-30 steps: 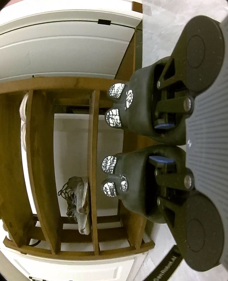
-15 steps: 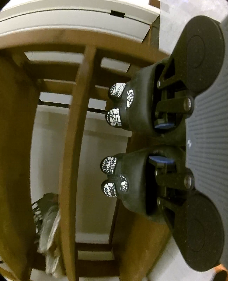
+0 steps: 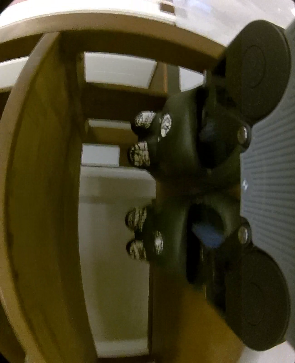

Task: Organize scattered shoes
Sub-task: 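Set the black slides on the rack's bottom shelf and open the right gripper, then move the right gripper down to the pair of orange slides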

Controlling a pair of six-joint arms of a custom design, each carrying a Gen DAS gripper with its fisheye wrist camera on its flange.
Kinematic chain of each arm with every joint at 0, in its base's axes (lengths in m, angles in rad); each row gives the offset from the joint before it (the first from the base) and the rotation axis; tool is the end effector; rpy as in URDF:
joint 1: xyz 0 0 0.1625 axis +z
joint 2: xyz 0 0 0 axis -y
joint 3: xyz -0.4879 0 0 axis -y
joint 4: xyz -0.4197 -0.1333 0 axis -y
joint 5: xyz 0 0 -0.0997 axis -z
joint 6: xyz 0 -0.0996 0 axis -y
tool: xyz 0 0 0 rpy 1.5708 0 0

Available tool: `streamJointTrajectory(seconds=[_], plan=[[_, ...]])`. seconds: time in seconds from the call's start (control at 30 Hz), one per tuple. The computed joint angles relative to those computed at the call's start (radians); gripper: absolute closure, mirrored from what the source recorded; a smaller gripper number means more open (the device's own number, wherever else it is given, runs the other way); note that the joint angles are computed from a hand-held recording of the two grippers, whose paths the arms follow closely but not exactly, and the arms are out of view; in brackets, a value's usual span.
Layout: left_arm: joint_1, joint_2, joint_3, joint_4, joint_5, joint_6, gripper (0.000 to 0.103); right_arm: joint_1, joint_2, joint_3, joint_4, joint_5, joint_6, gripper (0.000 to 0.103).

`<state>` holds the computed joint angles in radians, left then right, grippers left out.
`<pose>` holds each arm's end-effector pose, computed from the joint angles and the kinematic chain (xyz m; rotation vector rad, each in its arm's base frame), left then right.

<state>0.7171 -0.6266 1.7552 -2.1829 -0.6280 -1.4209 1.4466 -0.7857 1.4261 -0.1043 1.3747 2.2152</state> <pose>-0.3362 -0.5770 -0.0308 -0.3295 2.1834 -0.7695 0.0630 -0.7279 0.1212 1.0842 -2.2049 1.3288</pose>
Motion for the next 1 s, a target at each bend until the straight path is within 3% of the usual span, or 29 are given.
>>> streamJointTrajectory(seconds=[0.17, 0.37, 0.5, 0.6, 0.7, 0.8, 0.93, 1.0], plan=[[-0.024, -0.003, -0.009, 0.069, 0.008, -0.052, 0.044, -0.026, -0.069, 0.085, 0.000, -0.044, -0.022, 0.012], [-0.080, -0.001, -0.012, 0.130, 0.012, -0.092, 0.043, -0.085, -0.245, 0.246, 0.064, -0.081, -0.024, 0.005], [-0.127, -0.005, -0.006, 0.233, -0.030, -0.148, 0.043, -0.112, -0.358, 0.296, 0.210, -0.011, 0.025, 0.004], [-0.176, -0.007, 0.011, 0.330, -0.071, -0.263, 0.043, -0.144, -0.437, 0.344, 0.285, 0.014, 0.048, 0.004], [-0.229, 0.006, 0.044, 0.349, -0.134, -0.323, 0.043, -0.157, -0.457, 0.368, 0.352, 0.025, -0.009, 0.004], [-0.257, 0.018, 0.057, 0.359, -0.162, -0.353, 0.042, -0.196, -0.513, 0.443, 0.373, -0.016, -0.088, 0.004], [-0.264, 0.031, 0.078, 0.350, -0.197, -0.375, 0.042, -0.196, -0.531, 0.491, 0.439, 0.060, -0.134, 0.004], [-0.271, 0.029, 0.096, 0.346, -0.220, -0.387, 0.042, -0.183, -0.524, 0.506, 0.435, 0.100, -0.114, 0.004]])
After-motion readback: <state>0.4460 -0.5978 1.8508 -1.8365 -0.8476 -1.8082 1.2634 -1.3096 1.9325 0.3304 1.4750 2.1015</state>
